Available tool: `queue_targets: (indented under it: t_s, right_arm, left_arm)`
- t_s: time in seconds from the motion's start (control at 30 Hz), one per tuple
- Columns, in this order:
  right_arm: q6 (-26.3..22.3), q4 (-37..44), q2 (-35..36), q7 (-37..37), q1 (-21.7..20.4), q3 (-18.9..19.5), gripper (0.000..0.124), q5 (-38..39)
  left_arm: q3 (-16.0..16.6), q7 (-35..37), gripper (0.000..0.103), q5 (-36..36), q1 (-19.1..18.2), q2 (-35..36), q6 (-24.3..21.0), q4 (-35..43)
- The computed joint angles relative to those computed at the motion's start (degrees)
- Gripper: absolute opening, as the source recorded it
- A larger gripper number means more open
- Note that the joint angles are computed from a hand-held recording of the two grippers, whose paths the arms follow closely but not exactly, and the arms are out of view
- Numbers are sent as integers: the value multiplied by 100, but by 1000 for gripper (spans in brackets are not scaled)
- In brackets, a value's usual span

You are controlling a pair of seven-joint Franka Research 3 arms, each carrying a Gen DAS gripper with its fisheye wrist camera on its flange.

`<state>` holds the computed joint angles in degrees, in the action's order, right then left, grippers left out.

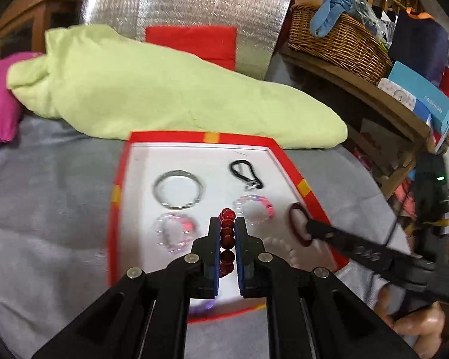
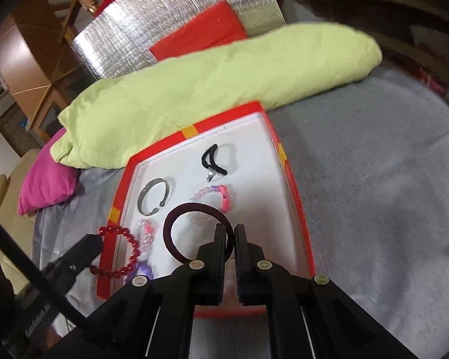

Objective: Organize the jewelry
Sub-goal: 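Carry both red bracelets into the red box and open both tools, then withdraw both open tools from the red box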

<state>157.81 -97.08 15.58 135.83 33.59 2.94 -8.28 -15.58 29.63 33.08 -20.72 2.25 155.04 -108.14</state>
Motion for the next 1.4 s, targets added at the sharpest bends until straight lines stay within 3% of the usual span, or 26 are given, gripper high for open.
queue_targets:
  t_s: [0.13,0.37,0.43,0.5,0.63,0.83,0.93,1.03,1.1,1.23,1.4]
  right_arm:
    - [-342,479,398,-32,-36,-9,6,235]
    - [-618,923,723,165,97,-228,9,0]
    - [-581,909,723,224,114,-263,9,-63]
    - [-512,851,696,212,77,-250,10,-28]
    - [-128,524,491,138,-52,-172,31,159]
    - [272,118,150,317,1,-269,31,-23]
    - [370,-27,-2,277,-4,-229,31,-132]
    - [311,-96,-120,50,-57,-92,31,-89]
    - [173,-111,-191,-10,-19,-61,31,-182]
    - [-96,-196,-375,-85,50,26,31,-472]
    - [-422,-367,-658,210,126,128,31,-1023]
  left_arm:
    - [-12,372,10,-461,14,280,109,174]
    - [34,777,14,-753,-127,742,-210,632]
    - [99,676,37,-514,-251,821,-536,791]
    - [148,556,53,-248,-355,834,-808,880]
    - [187,390,58,221,-428,648,-1105,823]
    - [130,-141,71,907,-423,298,-1917,682]
    - [38,-173,71,890,-369,166,-2166,598]
    - [-76,-132,74,1085,-415,77,-2640,589]
    - [-153,-198,84,1302,-464,-97,-2983,466]
    - [-291,-472,92,1573,-450,-543,-3245,40]
    - [-574,-985,92,1690,-402,-1073,-3947,-414]
